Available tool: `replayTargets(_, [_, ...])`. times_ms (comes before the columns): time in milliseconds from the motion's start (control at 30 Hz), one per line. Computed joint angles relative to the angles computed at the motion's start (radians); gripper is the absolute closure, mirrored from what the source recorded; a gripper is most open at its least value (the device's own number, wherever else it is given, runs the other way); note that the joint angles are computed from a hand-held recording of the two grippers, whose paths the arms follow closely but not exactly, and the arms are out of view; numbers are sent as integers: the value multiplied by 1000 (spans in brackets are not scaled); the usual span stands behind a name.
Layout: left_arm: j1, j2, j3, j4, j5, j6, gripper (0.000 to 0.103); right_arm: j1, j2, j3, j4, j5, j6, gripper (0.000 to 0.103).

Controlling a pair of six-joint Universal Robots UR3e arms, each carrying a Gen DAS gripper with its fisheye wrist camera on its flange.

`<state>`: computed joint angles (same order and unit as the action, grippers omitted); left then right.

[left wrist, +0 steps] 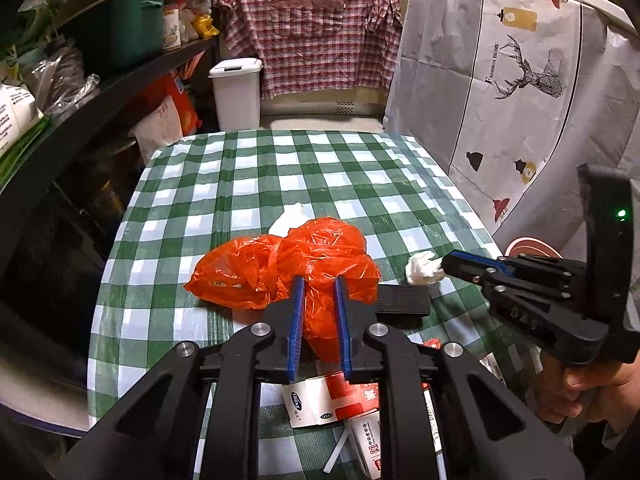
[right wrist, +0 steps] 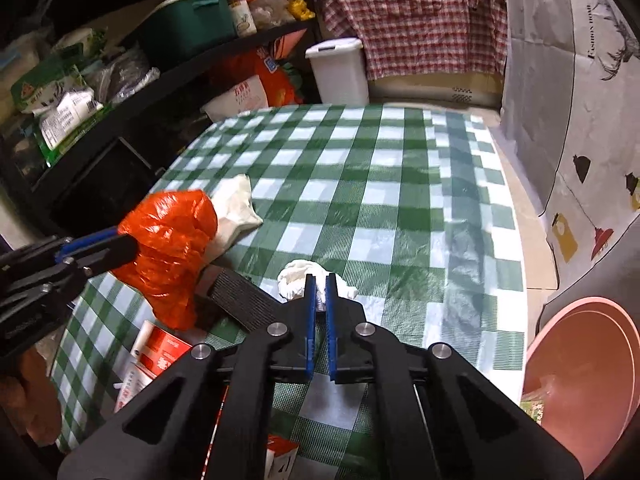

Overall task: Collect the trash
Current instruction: 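Lift the red bag with the left gripper while the right grasps the white tissue, then carry the red bag and white tissue over the pink bin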

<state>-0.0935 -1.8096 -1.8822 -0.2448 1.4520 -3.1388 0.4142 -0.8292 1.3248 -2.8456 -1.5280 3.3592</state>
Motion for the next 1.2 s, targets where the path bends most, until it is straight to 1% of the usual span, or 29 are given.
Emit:
replayTargets(300, [-8, 41, -13, 15, 3, -8, 90, 17, -85, 98, -59, -48, -12, 98])
replayTargets(633, [-12, 111, -40, 18, 10, -31, 90, 31, -229, 243, -125, -85, -16, 98])
replayTargets(967, [-35, 185, -89, 24, 13, -40, 90, 84, -376, 358, -190, -200, -32, 98])
replayTargets(1200, [-40, 234, -114, 16, 5, -60, 90, 85, -492, 477, -227, -237, 3, 98])
